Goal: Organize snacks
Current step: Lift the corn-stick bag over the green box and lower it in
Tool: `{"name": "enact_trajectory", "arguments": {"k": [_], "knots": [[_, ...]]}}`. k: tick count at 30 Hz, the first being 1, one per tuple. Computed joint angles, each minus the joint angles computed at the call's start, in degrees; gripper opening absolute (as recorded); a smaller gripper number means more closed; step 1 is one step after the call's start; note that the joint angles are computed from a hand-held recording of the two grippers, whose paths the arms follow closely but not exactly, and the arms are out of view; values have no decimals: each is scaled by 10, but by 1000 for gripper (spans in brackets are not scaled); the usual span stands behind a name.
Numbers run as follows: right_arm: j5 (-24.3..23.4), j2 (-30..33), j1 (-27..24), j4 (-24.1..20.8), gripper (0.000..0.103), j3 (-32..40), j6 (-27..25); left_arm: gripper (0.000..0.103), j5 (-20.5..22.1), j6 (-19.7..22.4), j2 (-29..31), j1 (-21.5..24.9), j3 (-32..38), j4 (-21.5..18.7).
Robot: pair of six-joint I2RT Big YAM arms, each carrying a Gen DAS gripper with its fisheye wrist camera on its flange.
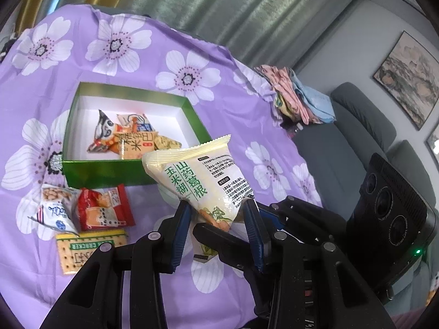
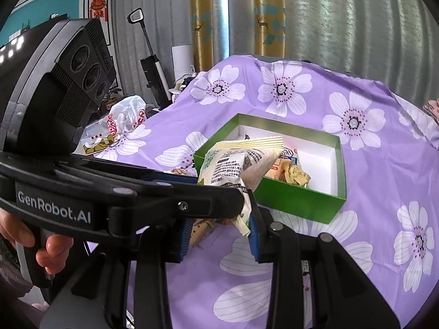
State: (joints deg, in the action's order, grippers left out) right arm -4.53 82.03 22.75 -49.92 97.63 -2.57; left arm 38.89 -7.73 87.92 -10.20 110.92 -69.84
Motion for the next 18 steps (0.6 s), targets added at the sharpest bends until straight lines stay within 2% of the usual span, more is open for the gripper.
{"name": "enact_trajectory", "arguments": {"k": [18], "knots": [[-11, 47, 2, -7, 35, 54, -24, 40, 9, -1, 40, 23, 41, 4]]}}
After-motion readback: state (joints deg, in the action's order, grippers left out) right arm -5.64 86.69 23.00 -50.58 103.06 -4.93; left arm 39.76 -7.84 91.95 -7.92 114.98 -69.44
